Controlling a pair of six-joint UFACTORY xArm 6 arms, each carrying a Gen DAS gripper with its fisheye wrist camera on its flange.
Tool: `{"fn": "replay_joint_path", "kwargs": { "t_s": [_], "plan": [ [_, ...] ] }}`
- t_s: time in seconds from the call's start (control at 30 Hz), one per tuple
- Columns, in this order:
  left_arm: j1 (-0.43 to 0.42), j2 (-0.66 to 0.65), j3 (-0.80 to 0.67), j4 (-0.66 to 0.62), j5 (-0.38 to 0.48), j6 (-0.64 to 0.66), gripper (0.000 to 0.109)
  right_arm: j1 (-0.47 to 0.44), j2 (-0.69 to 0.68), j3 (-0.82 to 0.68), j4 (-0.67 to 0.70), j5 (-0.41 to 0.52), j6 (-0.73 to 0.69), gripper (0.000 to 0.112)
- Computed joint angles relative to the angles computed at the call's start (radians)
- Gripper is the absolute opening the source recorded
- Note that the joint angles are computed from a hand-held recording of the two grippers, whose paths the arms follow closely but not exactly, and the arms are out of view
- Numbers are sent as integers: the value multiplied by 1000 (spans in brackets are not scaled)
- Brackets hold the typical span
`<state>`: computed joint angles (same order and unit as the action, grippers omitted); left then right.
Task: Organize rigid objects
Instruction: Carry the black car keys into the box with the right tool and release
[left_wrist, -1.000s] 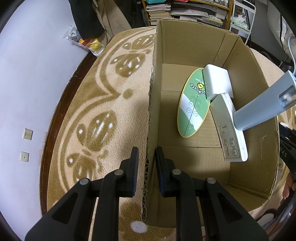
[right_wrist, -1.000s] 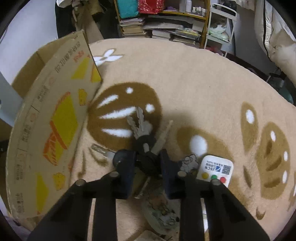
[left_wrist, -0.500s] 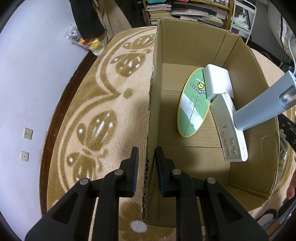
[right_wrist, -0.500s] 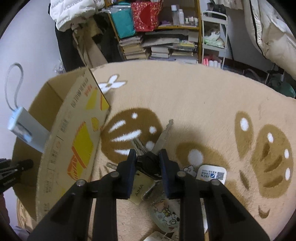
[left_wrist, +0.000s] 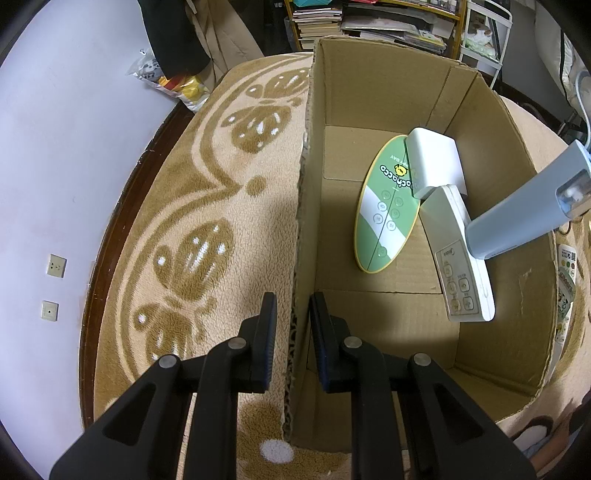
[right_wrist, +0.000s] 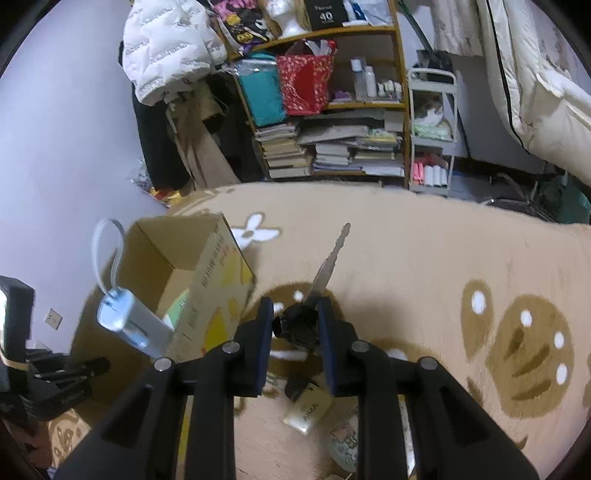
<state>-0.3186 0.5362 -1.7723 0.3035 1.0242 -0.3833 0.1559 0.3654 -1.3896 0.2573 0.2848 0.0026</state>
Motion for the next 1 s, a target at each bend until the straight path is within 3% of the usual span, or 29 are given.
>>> {"fn": "replay_joint_path", "kwargs": {
  "t_s": [0.47, 0.8, 0.9, 1.0],
  "plan": [
    [-8, 11, -16, 14, 18, -6, 18, 45, 14, -156, 54, 0, -64, 24],
    [-11, 17, -25, 13, 31, -7, 18, 115, 47, -282, 162, 20, -198, 23],
    [-10, 15, -22, 9, 29, -7, 18, 131, 43, -288, 227, 19, -256, 6],
    [-9, 13, -18, 7, 26, -6, 18, 143, 44, -292, 220, 17, -260, 6]
  ]
}}
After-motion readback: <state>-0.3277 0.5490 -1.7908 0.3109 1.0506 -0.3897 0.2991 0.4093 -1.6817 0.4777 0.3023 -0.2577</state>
